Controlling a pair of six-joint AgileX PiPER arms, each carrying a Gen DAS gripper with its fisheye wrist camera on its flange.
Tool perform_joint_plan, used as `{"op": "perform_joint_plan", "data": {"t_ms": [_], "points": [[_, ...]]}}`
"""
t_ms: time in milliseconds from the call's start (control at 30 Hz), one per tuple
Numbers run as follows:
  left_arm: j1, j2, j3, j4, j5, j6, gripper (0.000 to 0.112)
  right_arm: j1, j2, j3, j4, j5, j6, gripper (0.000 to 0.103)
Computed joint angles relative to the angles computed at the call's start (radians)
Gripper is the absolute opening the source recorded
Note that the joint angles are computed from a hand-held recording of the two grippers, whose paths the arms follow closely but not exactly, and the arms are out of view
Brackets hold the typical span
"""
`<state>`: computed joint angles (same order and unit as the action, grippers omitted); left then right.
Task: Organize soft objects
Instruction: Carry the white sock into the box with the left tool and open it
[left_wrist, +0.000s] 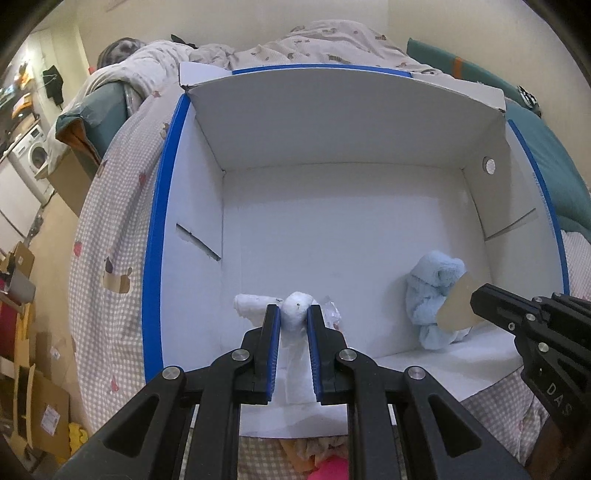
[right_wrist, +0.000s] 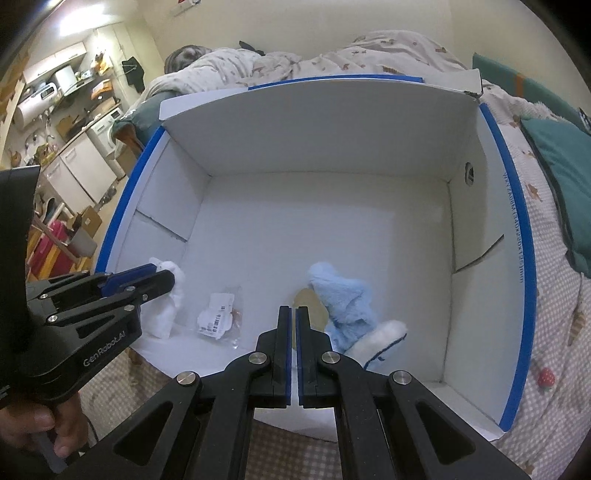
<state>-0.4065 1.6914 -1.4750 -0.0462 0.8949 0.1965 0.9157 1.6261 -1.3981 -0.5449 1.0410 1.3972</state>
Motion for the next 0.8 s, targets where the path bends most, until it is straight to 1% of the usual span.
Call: {"op": "perform_joint_plan", "data": {"t_ms": [200,333,467,500,567,600,633,667,700,733,800], "points": [[0.003,-0.001,-0.001,-0.009,0.000,-0.002,0.014,-0.004,-0.009,0.011,0.000,-0.007,0.016,0.003],[0.013,-0.015,0.004,-0.047,0.003,0.018,0.014,-0.007,-0.023,0.028,-0.002,-0.021,0.035,0.004],[0.011,-0.022,0.012,-0.043,-0.004,0.012,0.015,-0.010,-0.041,0.050,-0.003,-0.030,0.056,0.004],[0.011,-0.018,0.008,-0.041,0.001,0.007,0.016,-0.012,-0.043,0.053,-0.002,-0.031,0.060,0.005],[0.018,-0.007,-0.008,-0.057,0.024,0.012,0.021,-0.014,-0.049,0.059,-0.004,-0.033,0.072,0.008],[0.023,-0.003,-0.014,-0.071,0.034,0.020,0.029,-0.015,-0.052,0.063,-0.005,-0.034,0.079,0.014],[0.027,0.000,-0.019,-0.083,0.041,0.025,0.037,-0.015,-0.055,0.067,-0.009,-0.036,0.088,0.027],[0.027,-0.003,-0.018,-0.080,0.038,0.019,0.050,-0.013,-0.059,0.071,-0.017,-0.034,0.102,0.037],[0.026,-0.009,-0.012,-0.076,0.030,0.014,0.064,-0.009,-0.063,0.075,-0.030,-0.028,0.122,0.068],[0.023,-0.017,-0.004,-0.068,0.016,0.007,0.070,0.002,-0.070,0.082,-0.062,-0.019,0.160,0.086],[0.019,-0.028,0.006,-0.053,0.002,-0.005,0.071,0.011,-0.081,0.089,-0.089,-0.008,0.197,0.087]]}}
